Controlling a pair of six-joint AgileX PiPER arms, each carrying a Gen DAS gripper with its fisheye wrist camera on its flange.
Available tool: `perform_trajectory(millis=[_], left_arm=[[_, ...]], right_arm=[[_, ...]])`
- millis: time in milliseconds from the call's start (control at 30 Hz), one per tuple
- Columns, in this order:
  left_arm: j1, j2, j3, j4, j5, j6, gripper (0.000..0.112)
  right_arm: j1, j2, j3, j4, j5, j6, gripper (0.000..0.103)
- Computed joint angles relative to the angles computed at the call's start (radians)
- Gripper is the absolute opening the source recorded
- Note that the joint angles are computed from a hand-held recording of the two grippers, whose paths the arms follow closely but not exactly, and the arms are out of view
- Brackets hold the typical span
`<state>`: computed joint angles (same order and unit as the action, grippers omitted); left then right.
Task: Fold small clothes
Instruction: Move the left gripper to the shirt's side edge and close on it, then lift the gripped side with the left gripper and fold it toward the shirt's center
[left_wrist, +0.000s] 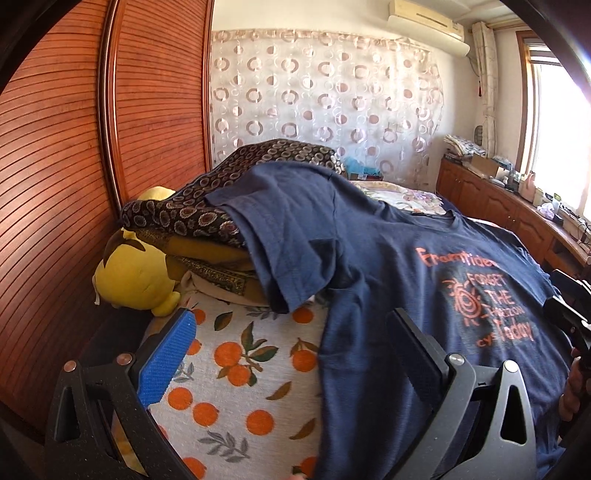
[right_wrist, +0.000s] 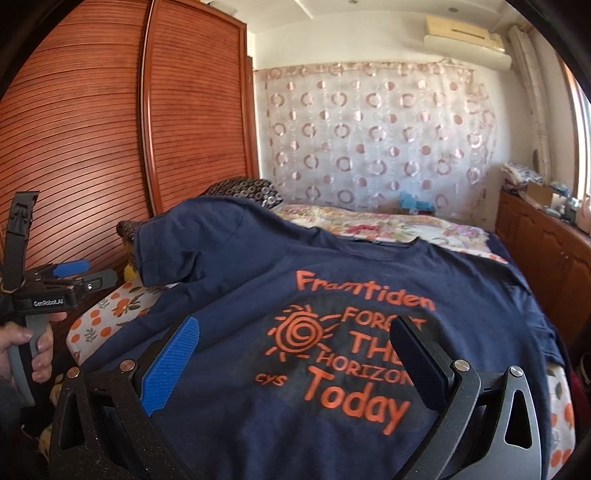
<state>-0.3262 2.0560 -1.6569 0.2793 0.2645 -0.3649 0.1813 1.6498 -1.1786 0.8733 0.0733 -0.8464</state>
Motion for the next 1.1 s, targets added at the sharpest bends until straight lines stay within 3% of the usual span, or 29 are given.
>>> perform_trajectory(millis=[67, 233, 300, 433, 533, 667, 800, 867, 1000, 1100], left_arm=[[0.022, 0.028, -0.037, -0.165, 0.014, 0.16, 0.102], [0.068, 0.128, -0.187, -0.478, 0.113, 0.441, 0.085], [0.078, 0.162, -0.241, -0.534, 0.148, 0.488, 0.073], [0.091, 0.244, -0.389, -0.538, 0.241, 0.468, 0.061], [0.097, 0.297, -0.477, -0.531, 0.296, 0.45, 0.051], [0.104, 0.357, -0.571, -0.533, 0.36, 0.441, 0.038], [0.106, 0.335, -0.533, -0.579, 0.33, 0.494, 0.034], [0.105, 0.316, -0.507, -0.603, 0.315, 0.527, 0.029], [0.104, 0.33, -0.568, -0.578, 0.358, 0.513, 0.013], [0.109, 0.338, -0.61, -0.591, 0.391, 0.528, 0.01]], right_arm=[[-0.025, 0.019, -0.031, 0.054, 0.055, -0.072, 0.103], [-0.088, 0.056, -0.103, 0.001, 0.178, -0.067, 0.103], [-0.103, 0.091, -0.166, -0.093, 0.236, 0.008, 0.103], [-0.125, 0.162, -0.294, -0.248, 0.363, 0.137, 0.102], [-0.152, 0.192, -0.364, -0.277, 0.445, 0.155, 0.102], [-0.189, 0.195, -0.388, -0.254, 0.478, 0.125, 0.102], [-0.216, 0.197, -0.404, -0.225, 0.501, 0.098, 0.102], [-0.209, 0.169, -0.352, -0.199, 0.47, 0.074, 0.102], [-0.168, 0.147, -0.282, -0.176, 0.39, 0.057, 0.102], [-0.122, 0.158, -0.288, -0.234, 0.348, 0.129, 0.102]])
